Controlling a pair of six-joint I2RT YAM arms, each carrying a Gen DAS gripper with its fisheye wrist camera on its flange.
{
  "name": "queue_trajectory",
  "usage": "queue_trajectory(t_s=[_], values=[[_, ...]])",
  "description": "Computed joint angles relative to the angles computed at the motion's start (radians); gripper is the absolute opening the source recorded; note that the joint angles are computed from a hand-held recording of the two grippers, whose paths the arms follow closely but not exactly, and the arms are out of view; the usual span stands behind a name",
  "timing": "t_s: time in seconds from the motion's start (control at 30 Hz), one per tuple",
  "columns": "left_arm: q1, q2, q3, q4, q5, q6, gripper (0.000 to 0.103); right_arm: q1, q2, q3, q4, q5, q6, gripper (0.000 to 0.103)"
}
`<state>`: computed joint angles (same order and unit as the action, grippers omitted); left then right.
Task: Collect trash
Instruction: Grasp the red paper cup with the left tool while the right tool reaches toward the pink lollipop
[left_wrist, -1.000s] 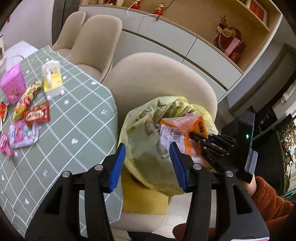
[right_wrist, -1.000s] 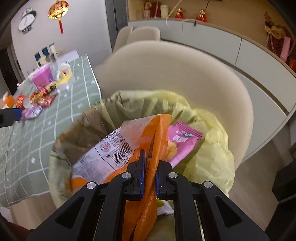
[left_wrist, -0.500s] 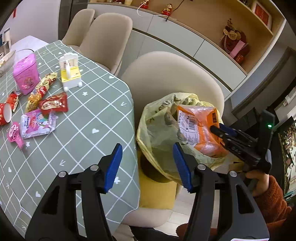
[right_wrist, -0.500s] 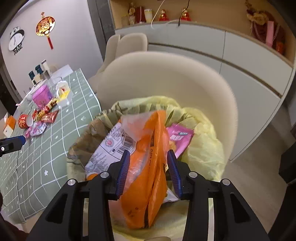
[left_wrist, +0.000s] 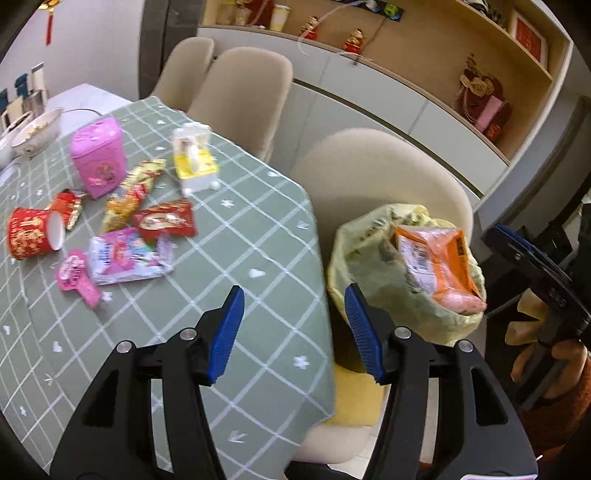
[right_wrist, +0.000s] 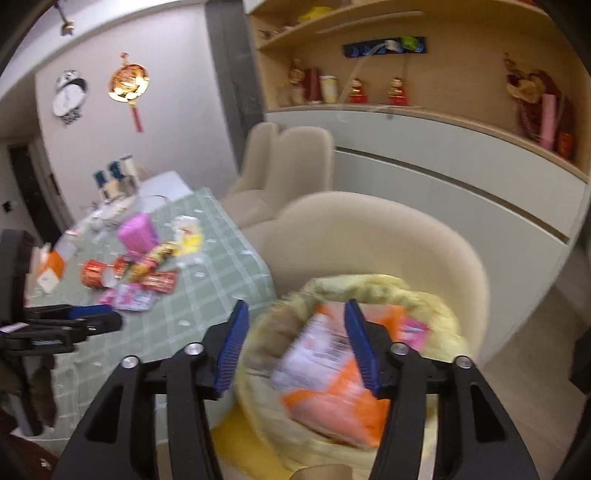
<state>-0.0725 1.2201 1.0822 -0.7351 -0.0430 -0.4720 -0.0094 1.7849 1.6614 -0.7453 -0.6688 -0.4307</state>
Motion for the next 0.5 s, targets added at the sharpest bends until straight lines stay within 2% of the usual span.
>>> queue_trajectory(t_s=[0.23,0.5], values=[[0.218,-0.118,-0.088,-0.032,0.062,0.066,0.054,0.178,-0.048,-0.074,0.000,0.085,-0.007,0.056],[0.705,-0.176,-0.157,-0.057,0.255,0.217,0.055,0.364,-0.065,-0.150,0.053,0.182,0.077,0.056]])
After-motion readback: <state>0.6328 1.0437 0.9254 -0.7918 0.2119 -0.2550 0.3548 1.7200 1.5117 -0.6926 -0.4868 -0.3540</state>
